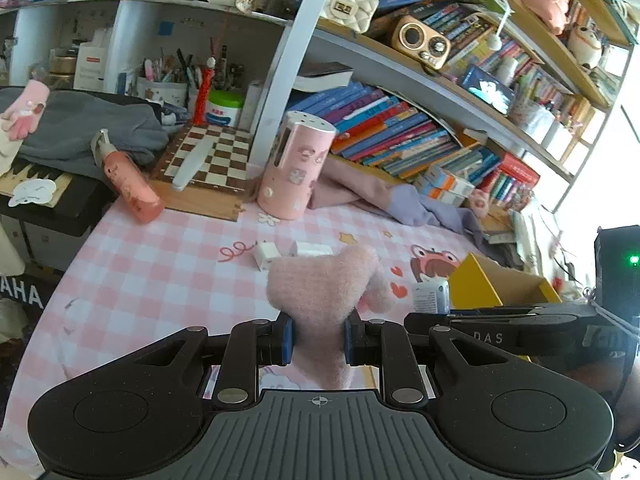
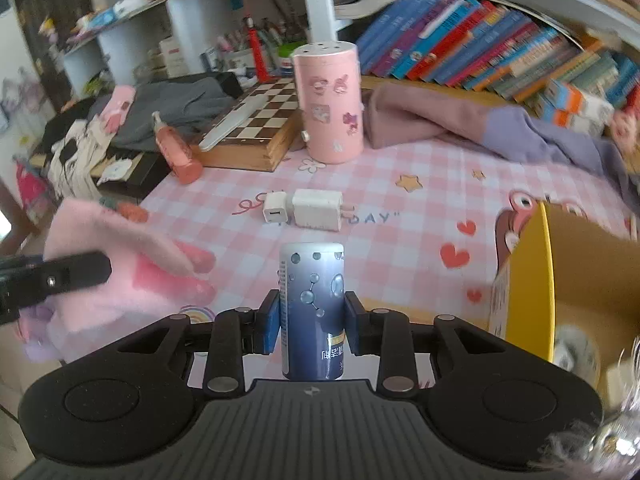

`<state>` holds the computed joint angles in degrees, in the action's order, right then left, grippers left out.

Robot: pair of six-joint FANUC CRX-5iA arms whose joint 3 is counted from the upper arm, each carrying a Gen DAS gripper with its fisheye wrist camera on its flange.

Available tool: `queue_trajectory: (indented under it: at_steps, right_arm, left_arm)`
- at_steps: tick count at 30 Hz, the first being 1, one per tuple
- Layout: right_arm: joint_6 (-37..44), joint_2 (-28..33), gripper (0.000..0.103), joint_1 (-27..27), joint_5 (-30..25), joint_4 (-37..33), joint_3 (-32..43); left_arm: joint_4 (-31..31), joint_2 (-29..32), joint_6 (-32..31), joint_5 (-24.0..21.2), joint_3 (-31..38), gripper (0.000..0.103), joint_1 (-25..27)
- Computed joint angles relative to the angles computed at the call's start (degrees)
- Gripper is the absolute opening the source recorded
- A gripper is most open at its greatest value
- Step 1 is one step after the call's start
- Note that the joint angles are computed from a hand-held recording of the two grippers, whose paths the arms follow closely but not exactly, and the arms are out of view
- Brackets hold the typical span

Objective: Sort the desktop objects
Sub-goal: 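Lift the pink glove and glue bottle with both tools off the table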

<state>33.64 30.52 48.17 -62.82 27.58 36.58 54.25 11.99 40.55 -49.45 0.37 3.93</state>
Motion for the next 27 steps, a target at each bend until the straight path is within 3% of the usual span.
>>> queue_trajectory:
  at_steps: [18, 27]
  right_arm:
    - [-21.8, -7.8, 0.029, 9.8, -2.7, 8.0, -12.2]
    - [-27.3, -8.6, 0.029, 14.2, -6.9, 10.2, -14.5]
  left_arm:
    - [5.3, -6.9, -9.0, -9.3, -8.6, 0.022, 5.9]
    - [4.6, -9.1, -11.9, -14.1, -11.2, 0.022, 7.8]
